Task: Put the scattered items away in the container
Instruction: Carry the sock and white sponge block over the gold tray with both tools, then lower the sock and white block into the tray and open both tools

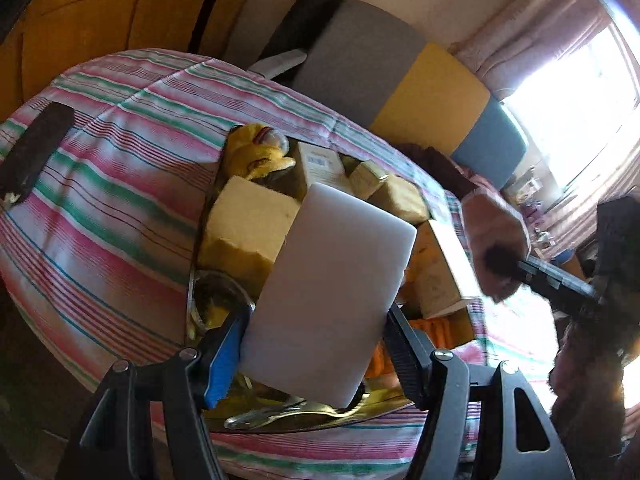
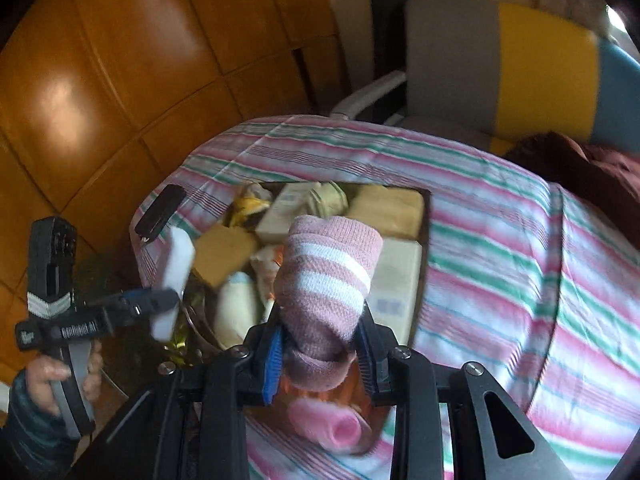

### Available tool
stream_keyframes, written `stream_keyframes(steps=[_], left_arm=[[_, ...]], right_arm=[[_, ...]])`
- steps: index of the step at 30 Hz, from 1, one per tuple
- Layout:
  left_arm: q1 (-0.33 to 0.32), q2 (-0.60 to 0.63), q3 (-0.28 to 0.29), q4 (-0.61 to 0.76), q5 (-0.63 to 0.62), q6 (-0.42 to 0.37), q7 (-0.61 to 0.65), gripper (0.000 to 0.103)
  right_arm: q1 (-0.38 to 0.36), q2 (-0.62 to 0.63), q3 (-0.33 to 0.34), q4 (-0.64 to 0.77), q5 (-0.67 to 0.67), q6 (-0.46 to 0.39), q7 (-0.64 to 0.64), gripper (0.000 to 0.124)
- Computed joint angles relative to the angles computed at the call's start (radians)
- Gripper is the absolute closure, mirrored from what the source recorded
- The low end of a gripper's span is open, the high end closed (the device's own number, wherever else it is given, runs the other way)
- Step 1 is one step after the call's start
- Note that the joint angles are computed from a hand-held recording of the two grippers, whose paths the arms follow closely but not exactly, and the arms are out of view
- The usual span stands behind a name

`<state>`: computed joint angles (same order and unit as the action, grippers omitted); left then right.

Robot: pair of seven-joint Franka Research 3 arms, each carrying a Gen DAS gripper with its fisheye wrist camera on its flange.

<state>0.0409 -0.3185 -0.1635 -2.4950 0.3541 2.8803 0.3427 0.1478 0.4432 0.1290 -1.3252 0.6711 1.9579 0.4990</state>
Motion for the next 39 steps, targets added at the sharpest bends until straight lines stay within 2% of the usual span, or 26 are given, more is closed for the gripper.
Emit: stream_keyframes(steps=[8,15,18,20,23,29,34,38,39], left_arm=[[-0.022,0.028,0.018,-0.006,-0.04,0.014,0.022,0.036],[-0.009,0.049,0.005,-0.001,-0.022,0.023,0.004,0.035],[-0.005,0.056,-0.002,0.007,-0.007,0.015,-0.007,0.035],[0.0,0.063,-0.009,0.017,0.007,0.004,-0.024,0.035],[0.002,0.072,-0.01,0.03,0.021,-0.004,-0.042,0.035],[0.007,0.059,-0.025,0.04,0.079,-0.042,-0.083,0.033],[0.009,0.053,-0.028,0.059,0.132,-0.08,-0.111,0.032],[0.005,0.052,-0.034,0.077,0.164,-0.115,-0.116,0.032],[0.006,0.058,-0.038,0.085,0.175,-0.124,-0.125,0.032]], right_arm=[[0.076,0.075,0.01,0.087,-0.089,0.051,0.038,0.092],[0.128,0.131,0.008,0.122,-0.19,0.117,0.059,0.092],[0.151,0.166,-0.002,0.151,-0.25,0.119,0.077,0.092],[0.148,0.171,0.007,0.138,-0.253,0.154,0.058,0.091],[0.142,0.192,0.017,0.169,-0.248,0.13,0.064,0.091],[0.135,0.176,0.026,0.129,-0.23,0.171,0.038,0.091],[0.13,0.163,0.029,0.111,-0.214,0.173,0.042,0.087],[0.126,0.146,0.029,0.088,-0.202,0.191,0.042,0.067],[0.122,0.148,0.03,0.093,-0.198,0.183,0.042,0.067]])
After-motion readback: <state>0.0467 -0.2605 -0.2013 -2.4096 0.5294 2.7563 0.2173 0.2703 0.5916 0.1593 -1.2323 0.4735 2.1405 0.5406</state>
